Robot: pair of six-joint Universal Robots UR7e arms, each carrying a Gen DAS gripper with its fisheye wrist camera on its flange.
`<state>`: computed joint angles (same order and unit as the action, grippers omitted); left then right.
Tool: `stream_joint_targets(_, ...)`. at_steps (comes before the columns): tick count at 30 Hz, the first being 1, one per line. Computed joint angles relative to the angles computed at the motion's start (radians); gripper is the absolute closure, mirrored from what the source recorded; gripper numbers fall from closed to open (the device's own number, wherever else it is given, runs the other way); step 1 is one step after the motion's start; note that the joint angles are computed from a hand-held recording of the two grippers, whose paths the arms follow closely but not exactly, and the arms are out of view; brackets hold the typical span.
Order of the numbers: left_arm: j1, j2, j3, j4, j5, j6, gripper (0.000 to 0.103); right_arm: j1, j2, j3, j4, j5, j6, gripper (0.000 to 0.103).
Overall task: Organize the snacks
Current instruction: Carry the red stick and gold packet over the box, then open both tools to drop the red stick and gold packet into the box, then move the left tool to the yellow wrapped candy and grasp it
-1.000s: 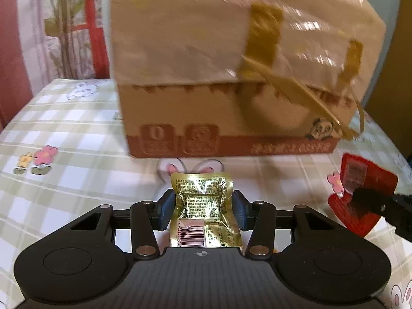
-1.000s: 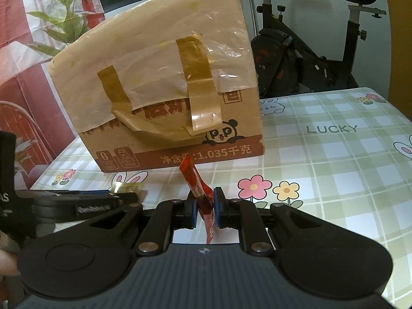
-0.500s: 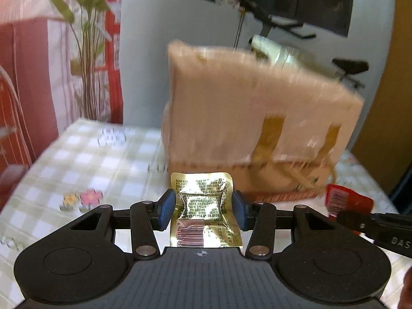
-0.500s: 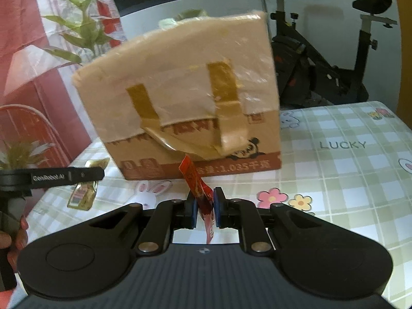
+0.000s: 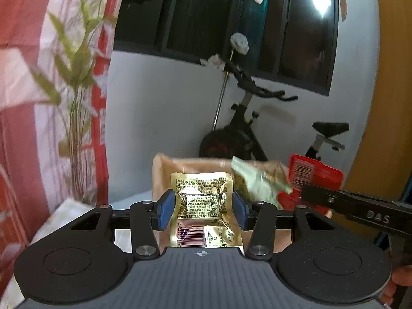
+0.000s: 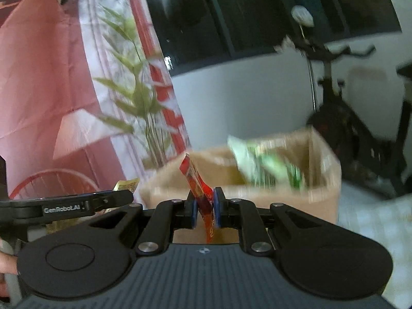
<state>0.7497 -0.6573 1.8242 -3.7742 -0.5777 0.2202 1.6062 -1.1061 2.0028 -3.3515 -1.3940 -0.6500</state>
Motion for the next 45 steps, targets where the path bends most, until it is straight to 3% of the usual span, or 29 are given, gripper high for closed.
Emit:
stream_joint_targets(4,0.035,0.02,-0.097,0.056,-0.027,0.023,0.052,0.041,0.079,-0.141,0.062,-0.003,-0.019,0.089)
stream_joint_targets(8,0.065,0.05,-0.18,0.116,-0.038,0.036,0.051,0.074,0.167,-0.282,0.132,-0.053,-0.018,0.089)
stream_joint_targets(15,0.095,0.077,-0.227,0.186,-0.05,0.009,0.051,0.075,0.24,-0.389,0.224,-0.127,-0.001,0.089)
stream_joint_targets(30,0.114,0.085,-0.237,0.263,-0.058,-0.015,0.045,0.056,0.256,-0.39,0.246,-0.207,-0.018,0.088)
stream_joint_targets(32,0.112,0.083,-0.231,0.259,-0.05,-0.014,0.043,0.056,0.25,-0.384,0.246,-0.21,-0.021,0.078)
stream_joint_targets(34,0.107,0.075,-0.218,0.256,-0.043,-0.023,0.043,0.054,0.24,-0.37,0.24,-0.206,-0.021,0.076)
stream_joint_targets(45,0.053,-0.002,-0.091,0.25,-0.008,-0.082,0.038,0.047,0.152,-0.26,0.196,-0.169,-0.006,0.071)
